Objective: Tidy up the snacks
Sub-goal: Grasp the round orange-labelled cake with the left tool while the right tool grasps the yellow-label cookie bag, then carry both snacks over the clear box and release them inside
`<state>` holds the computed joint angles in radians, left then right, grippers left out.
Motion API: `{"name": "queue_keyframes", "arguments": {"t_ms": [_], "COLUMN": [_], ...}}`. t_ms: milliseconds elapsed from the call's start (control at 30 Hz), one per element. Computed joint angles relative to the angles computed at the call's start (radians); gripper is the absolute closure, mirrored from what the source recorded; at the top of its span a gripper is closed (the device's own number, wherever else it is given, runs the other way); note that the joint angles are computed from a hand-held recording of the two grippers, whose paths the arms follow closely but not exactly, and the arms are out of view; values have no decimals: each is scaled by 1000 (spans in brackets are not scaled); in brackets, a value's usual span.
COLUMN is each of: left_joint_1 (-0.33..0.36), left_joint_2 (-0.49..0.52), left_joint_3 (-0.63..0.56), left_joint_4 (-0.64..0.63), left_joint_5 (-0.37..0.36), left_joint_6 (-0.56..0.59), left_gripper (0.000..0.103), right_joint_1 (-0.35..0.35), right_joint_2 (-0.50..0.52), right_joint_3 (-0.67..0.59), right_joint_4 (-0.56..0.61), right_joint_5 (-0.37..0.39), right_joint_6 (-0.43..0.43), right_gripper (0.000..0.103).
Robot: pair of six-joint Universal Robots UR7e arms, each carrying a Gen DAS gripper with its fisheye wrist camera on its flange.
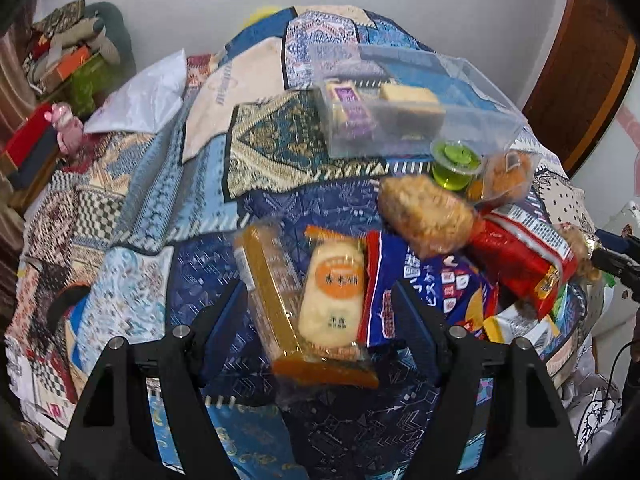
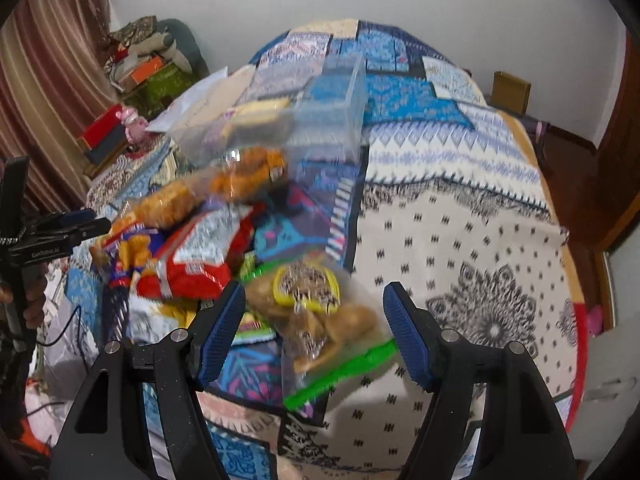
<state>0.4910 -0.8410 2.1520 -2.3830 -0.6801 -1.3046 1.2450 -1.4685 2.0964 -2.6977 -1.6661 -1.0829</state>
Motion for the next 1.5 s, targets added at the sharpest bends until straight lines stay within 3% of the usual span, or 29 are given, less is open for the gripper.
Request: {"name": "queue_keyframes", "arguments": {"t_ms": [100,167,300,667,700,767,900,1067,1300,1400,1467,1500], "left_joint_1": [-3,-4,12,68,69,69,61,38,51,65,71,73], "left_joint_2": [12,21,39,63,66,70,64,45,15,27,36,38], "left_joint_3": [11,14,-1,-19,-18,-15,-3,-4,7,-23,-21,-20], "left_joint_4": [-46,-86,-102,-161,-169,-192,-219,-172,-210,-96,-106,-110], "left_joint_5": [10,8,-9,-2,2,8,12,45,12,1,-3,-7], "left_joint_6": [28,68,110,140,145,163,165,136,162,123,120,121], "left_gripper": [32,42,51,56,58,61,67,91,91,87,58,55], "right_joint_1": [-4,-6,-10,-12,-13,-13,-10,-9,-15,-13,-11,-12], "right_joint_2": [14,18,28,55,55,55,47,38,12,7,8,9], "right_joint_3": [17,14,-2,-20,-16,-16,-2,2,-21,-20,-21,-24], "right_joint_4": [-47,-43,-19,18,13,20,1,-24,14,20,29,39], "right_joint_5": [-24,-16,-3,8,11,19,23,36,96,104,104,106], "right_joint_6": [-23,-18,4,42,41,38,13,11,44,42,45,49], "right_gripper": [35,35,35,35,37,50,57,58,59,59,59,59]}}
